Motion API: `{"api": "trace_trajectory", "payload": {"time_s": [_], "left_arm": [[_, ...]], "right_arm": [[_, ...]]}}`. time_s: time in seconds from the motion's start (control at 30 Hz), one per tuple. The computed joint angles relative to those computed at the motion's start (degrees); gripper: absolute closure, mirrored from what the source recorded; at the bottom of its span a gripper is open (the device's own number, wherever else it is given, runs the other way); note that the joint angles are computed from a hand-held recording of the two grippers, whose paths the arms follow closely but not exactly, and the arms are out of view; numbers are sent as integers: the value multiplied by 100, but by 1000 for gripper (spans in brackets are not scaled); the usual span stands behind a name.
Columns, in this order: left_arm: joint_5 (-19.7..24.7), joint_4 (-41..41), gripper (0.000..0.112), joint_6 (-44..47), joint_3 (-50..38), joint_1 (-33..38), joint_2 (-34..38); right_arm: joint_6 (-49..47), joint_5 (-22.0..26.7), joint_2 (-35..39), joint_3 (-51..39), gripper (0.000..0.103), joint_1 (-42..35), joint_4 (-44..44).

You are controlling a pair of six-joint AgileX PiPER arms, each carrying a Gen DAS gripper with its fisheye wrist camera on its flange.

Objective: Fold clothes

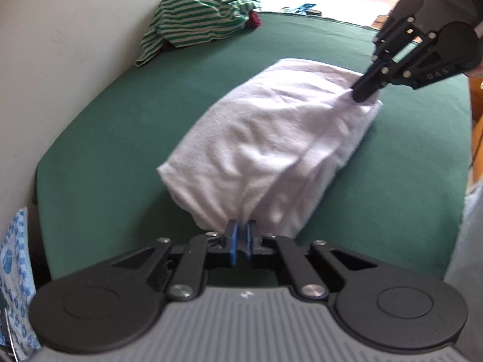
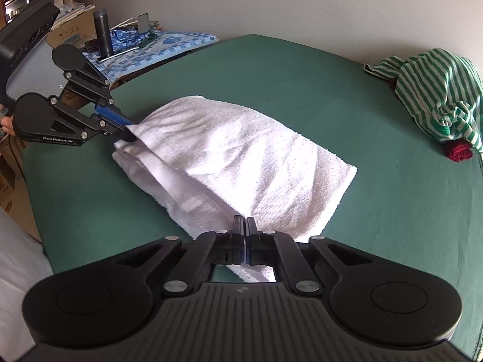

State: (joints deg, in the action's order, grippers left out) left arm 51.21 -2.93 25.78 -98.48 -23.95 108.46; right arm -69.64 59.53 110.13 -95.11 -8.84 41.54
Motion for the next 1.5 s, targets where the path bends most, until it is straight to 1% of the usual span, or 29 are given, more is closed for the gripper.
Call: {"api": "trace_trajectory", "payload": {"time_s": [0.1, 0.17, 0.23, 0.27, 0.3, 0.33, 0.37, 0.4, 0.47, 0.53, 0.6, 0.63, 0.67, 0.73, 0.8, 0.87, 1.03, 1.07, 1.1, 1.17, 1.2, 1.23, 1.27, 1.33, 1.37, 1.4, 1.43, 1.47, 1.5], "left_arm": [[-63, 430, 112, -246, 241, -190, 102], [-120, 648, 112, -438, 230, -256, 166], [22, 590, 112, -421, 86, -258, 90], [-50, 532, 110, -303, 154, -253, -78], [-114, 428, 105, -161, 200, -230, -238], [-138, 301, 96, -68, 162, -186, -326], [-146, 173, 94, -12, 80, -133, -368], [-177, 108, 94, -22, -54, -90, -328], [-282, 106, 90, -211, -426, -28, -70], [-346, 164, 89, -571, -863, 19, 336], [85, -147, 94, -734, -1477, 166, 918], [173, -308, 95, -772, -1492, 227, 1042], [98, -375, 95, -773, -1278, 240, 989], [-424, -431, 100, -646, -420, 189, 550], [-756, -376, 100, -754, 114, 127, 261], [-911, -408, 100, -833, 258, 137, 212], [-386, -293, 100, -784, -234, 121, 369], [-276, -359, 99, -739, -361, 154, 373], [-179, -505, 97, -715, -509, 220, 373], [-64, -835, 85, -731, -822, 364, 406], [-109, -1059, 81, -804, -994, 450, 457], [-203, -1217, 75, -985, -1188, 511, 561], [-364, -1208, 71, -1317, -1356, 513, 701], [-500, -675, 72, -2127, -1698, 384, 1065], [-327, -395, 80, -2441, -1943, 338, 1304], [-313, -189, 83, -2681, -1965, 309, 1458], [-440, -60, 80, -2813, -1759, 287, 1439], [-741, 24, 72, -2874, -1323, 269, 1267], [-1106, 139, 70, -2934, -816, 240, 1041]], "right_arm": [[50, 105, -41, 93, 103, -29, -90], [80, -53, -2, 227, 103, 69, -270], [74, -185, -33, 359, 103, 142, -403], [49, -227, -83, 422, 103, 162, -440], [14, -41, -116, 359, 103, 90, -318], [-11, 149, -145, 290, 103, 18, -200], [-24, 332, -170, 219, 102, -53, -83], [35, 346, -187, 182, 102, -110, 77], [178, 353, -215, 106, 93, -215, 386], [694, -118, -140, 80, 92, -149, 484], [1323, -437, 73, -89, 92, 0, 191], [1664, -575, 188, -178, 92, 78, -24], [2066, -668, 314, -303, 92, 158, -284], [2553, -307, 519, -455, 92, 109, -614], [2330, -317, 358, -90, 92, -75, -339], [2502, -233, 438, -188, 92, -124, -352], [2855, -22, 534, -617, 87, -102, -619], [2813, -48, 502, -667, 86, -120, -494], [2769, -73, 475, -718, 86, -139, -362], [2812, -33, 587, -973, 81, -111, -82], [2810, -77, 674, -1038, 78, -63, 161], [2807, -119, 766, -1104, 74, -13, 406], [2900, -77, 947, -1267, 74, 23, 615], [3364, -38, 1361, -1703, 73, 192, 749], [3581, -32, 1548, -1899, 71, 274, 775], [3655, -139, 1639, -1916, 71, 326, 772], [3700, -196, 1707, -1911, 73, 288, 849], [3745, -248, 1774, -1904, 76, 247, 929], [3777, -195, 1791, -1808, 77, 114, 1085]]}}
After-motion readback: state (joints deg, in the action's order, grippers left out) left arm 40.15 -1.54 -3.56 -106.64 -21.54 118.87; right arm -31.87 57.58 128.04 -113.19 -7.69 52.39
